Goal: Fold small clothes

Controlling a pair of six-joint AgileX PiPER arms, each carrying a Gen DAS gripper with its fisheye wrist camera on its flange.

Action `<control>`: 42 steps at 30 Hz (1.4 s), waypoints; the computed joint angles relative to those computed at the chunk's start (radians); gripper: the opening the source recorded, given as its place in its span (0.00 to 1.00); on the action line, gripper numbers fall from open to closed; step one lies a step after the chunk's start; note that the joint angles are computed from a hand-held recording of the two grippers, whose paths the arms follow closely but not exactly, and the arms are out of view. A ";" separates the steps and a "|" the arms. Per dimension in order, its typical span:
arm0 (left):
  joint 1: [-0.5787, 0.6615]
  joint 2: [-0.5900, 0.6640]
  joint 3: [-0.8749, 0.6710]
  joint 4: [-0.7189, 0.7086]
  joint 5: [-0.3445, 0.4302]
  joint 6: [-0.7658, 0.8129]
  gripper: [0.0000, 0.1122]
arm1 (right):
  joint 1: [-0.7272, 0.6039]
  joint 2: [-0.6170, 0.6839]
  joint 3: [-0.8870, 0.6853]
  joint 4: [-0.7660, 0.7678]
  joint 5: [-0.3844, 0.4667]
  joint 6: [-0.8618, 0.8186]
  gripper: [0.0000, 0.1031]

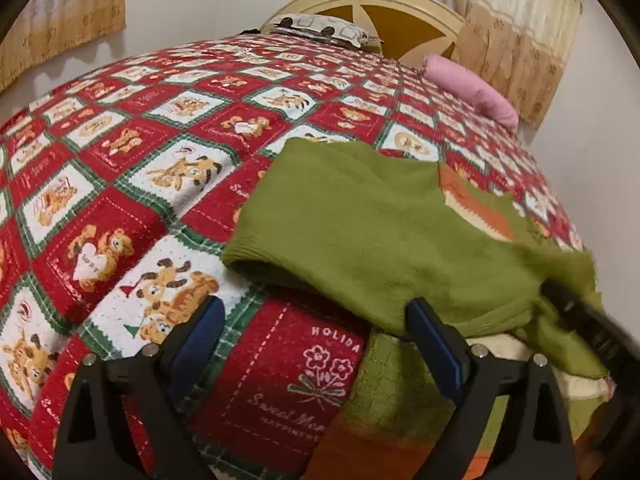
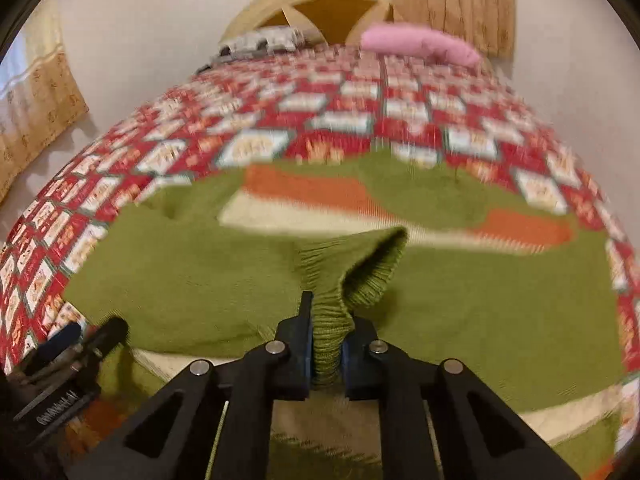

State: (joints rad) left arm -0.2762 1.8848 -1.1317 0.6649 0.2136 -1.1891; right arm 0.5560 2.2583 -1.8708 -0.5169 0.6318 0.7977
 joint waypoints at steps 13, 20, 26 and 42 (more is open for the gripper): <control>0.014 0.001 0.006 -0.019 -0.021 -0.004 0.86 | -0.009 -0.336 0.230 -0.544 0.046 0.414 0.09; -0.001 0.008 -0.006 0.024 0.014 -0.040 0.86 | -0.117 -0.364 0.384 -0.518 -0.006 0.476 0.09; -0.006 0.012 -0.013 0.039 0.028 -0.050 0.86 | -0.171 -0.316 0.482 -0.503 -0.039 0.509 0.09; -0.083 0.000 -0.034 -0.005 0.191 0.134 0.87 | -0.208 -0.498 0.775 -0.567 -0.070 0.641 0.28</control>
